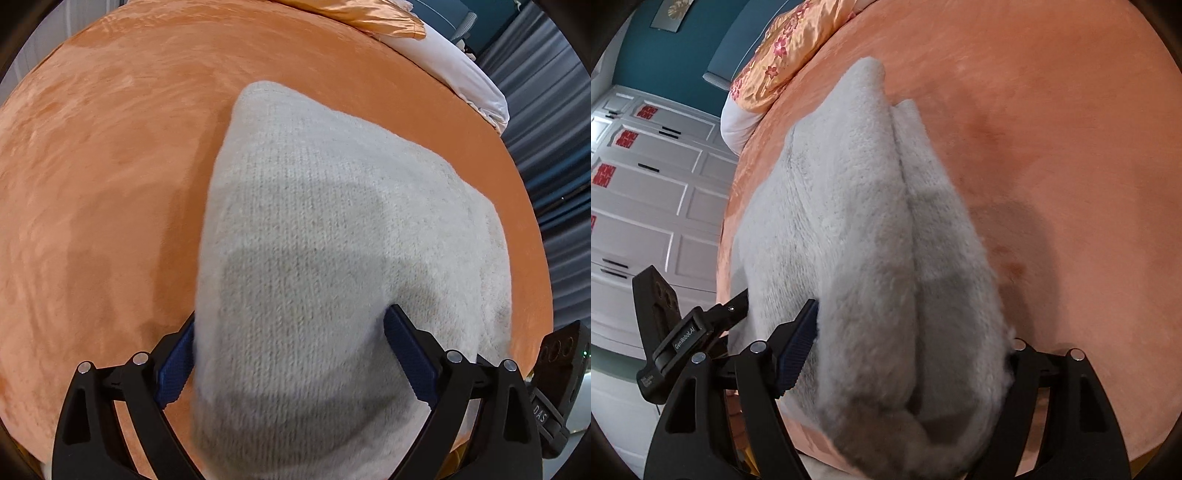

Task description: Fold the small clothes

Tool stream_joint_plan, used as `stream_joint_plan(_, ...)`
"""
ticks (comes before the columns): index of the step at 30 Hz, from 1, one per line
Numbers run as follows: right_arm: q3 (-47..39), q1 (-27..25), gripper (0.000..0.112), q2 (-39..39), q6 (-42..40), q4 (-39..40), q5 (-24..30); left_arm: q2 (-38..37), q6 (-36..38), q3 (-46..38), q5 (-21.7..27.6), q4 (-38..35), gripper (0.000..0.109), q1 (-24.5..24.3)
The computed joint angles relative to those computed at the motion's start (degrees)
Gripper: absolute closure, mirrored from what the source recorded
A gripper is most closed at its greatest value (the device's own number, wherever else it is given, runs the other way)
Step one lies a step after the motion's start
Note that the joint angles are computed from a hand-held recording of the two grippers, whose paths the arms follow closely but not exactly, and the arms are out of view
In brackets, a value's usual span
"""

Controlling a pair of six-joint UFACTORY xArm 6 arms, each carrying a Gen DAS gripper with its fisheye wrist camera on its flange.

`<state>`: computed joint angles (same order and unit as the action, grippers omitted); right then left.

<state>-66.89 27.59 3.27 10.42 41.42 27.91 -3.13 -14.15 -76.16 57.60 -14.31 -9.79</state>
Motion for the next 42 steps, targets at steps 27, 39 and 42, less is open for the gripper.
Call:
stream_joint_plan(27, 18.16, 5.67, 0.082, -36.46, 31.36, -37.07, -8.57, -17.45, 18.48, -3.61, 6.16, -23.82, 0.068, -0.66)
stream_joint_plan(39, -6.52, 11.61, 0.082, -23.85, 44.66, -69.32, -17.25, -17.53, 33.7, -20.35, 1.93, -31.87, 0.067, 13.15)
stream_joint_plan(42, -11.04, 12.59, 0.081, -17.15, 39.72, -63.72, -20.18, -17.54, 38.58, -17.39, 1.2, -35.36, 0.067, 18.75)
